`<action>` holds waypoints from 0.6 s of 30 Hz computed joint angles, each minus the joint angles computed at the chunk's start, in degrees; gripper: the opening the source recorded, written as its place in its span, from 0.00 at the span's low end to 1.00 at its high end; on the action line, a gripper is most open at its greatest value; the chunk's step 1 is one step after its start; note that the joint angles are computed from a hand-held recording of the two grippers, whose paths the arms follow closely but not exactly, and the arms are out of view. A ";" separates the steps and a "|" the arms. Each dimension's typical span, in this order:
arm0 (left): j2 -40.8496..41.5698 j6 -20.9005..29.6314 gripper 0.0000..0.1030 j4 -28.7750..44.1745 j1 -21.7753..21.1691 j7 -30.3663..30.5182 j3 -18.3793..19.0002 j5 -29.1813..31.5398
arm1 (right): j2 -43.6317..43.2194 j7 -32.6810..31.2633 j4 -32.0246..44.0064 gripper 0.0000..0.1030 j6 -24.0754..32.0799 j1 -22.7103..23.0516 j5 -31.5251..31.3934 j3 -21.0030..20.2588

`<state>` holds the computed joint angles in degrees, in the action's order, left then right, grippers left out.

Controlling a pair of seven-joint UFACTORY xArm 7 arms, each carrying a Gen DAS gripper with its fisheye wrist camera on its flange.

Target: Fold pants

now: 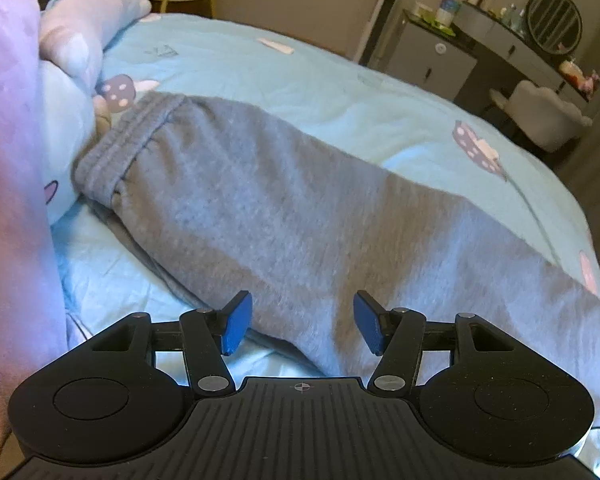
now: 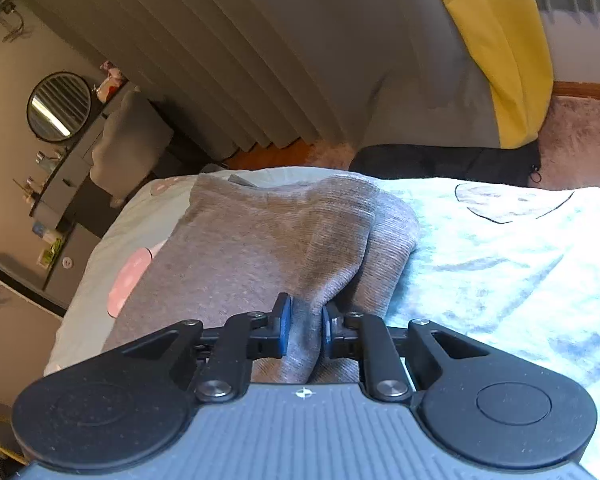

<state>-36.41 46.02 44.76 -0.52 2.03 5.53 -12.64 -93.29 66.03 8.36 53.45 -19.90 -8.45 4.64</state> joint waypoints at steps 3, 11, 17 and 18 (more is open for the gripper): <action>0.30 -1.01 0.64 0.21 -0.01 0.10 -0.40 0.43 | 1.58 0.62 -0.51 0.16 -2.92 -0.23 0.79 -1.31; 2.58 -4.23 0.65 2.26 0.45 -0.88 -1.14 2.14 | 8.45 -8.97 8.74 0.04 1.63 -0.50 -9.52 7.97; 6.67 -7.65 0.71 4.30 1.56 0.03 -1.85 5.76 | 15.49 -9.14 10.71 0.11 11.87 1.71 -11.84 9.40; 7.49 -7.80 0.71 4.63 1.38 0.60 -1.52 5.66 | 13.46 -7.32 10.63 0.21 12.77 1.55 -11.94 10.44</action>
<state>-28.92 38.22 49.39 0.86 2.62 4.01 -6.97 -79.83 58.71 18.99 66.22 -18.35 -20.39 15.08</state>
